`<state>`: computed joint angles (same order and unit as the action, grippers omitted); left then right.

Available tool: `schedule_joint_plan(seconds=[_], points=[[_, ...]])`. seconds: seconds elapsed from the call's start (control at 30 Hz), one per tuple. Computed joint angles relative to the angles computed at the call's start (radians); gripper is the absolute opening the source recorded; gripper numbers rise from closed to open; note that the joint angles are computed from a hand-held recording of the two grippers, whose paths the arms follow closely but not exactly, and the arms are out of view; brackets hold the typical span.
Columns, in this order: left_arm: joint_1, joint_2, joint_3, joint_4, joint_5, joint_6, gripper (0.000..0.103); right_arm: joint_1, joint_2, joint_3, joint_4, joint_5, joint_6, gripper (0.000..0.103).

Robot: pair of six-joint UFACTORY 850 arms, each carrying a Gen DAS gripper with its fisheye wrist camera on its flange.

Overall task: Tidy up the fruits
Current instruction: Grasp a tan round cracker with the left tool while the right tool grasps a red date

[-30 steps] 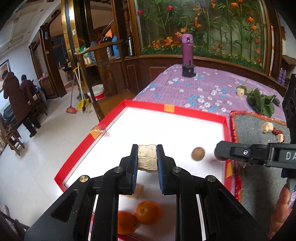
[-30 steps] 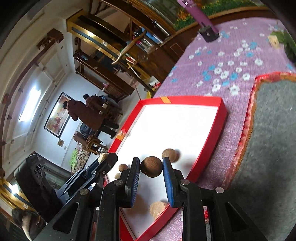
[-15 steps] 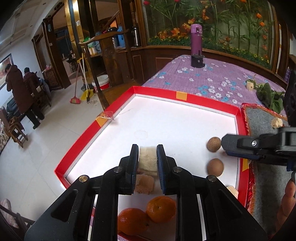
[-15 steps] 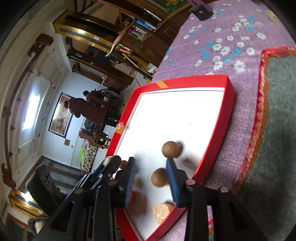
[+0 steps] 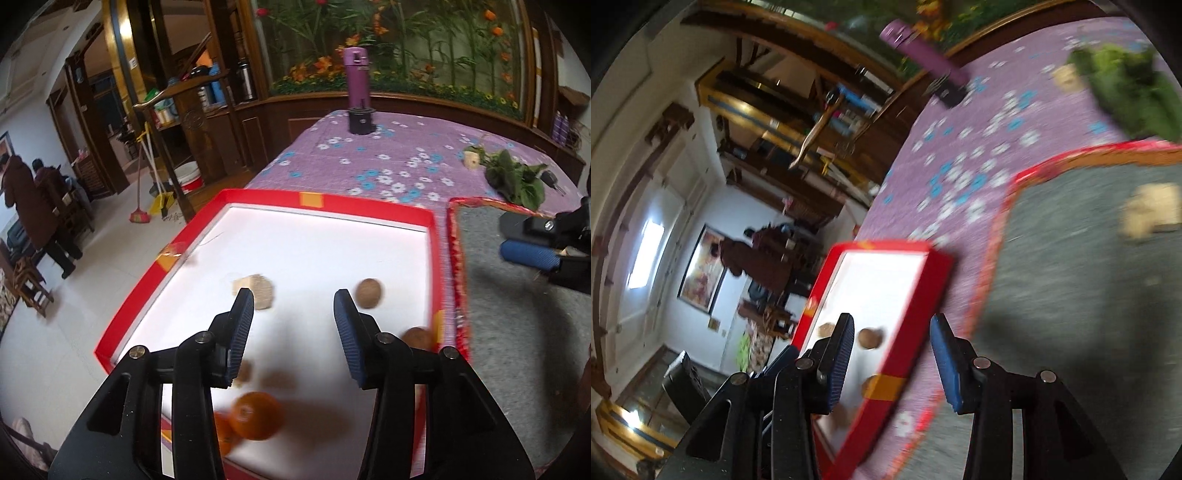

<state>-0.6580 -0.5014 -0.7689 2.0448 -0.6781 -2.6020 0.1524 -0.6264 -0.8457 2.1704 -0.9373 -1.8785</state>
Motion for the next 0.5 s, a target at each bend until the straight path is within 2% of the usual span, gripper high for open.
schedule_joint_plan(seconds=[0.17,0.33,0.43,0.5], points=[[-0.049,-0.019,-0.044,-0.025,0.020,0.066,0.045,-0.151,0.057,0.105,0.016,-0.046,-0.046,0.041],[-0.100,-0.055,-0.107,-0.056,0.047,0.148,0.045,-0.299,0.104,0.179,0.016,-0.032,-0.078,0.042],[-0.123,-0.073,-0.138,-0.062,0.073,0.186,0.045,-0.356,0.115,0.190,0.029,0.019,-0.088,0.042],[-0.142,-0.086,-0.161,-0.077,0.089,0.224,0.045,-0.358,0.119,0.168,0.017,0.114,-0.105,0.042]])
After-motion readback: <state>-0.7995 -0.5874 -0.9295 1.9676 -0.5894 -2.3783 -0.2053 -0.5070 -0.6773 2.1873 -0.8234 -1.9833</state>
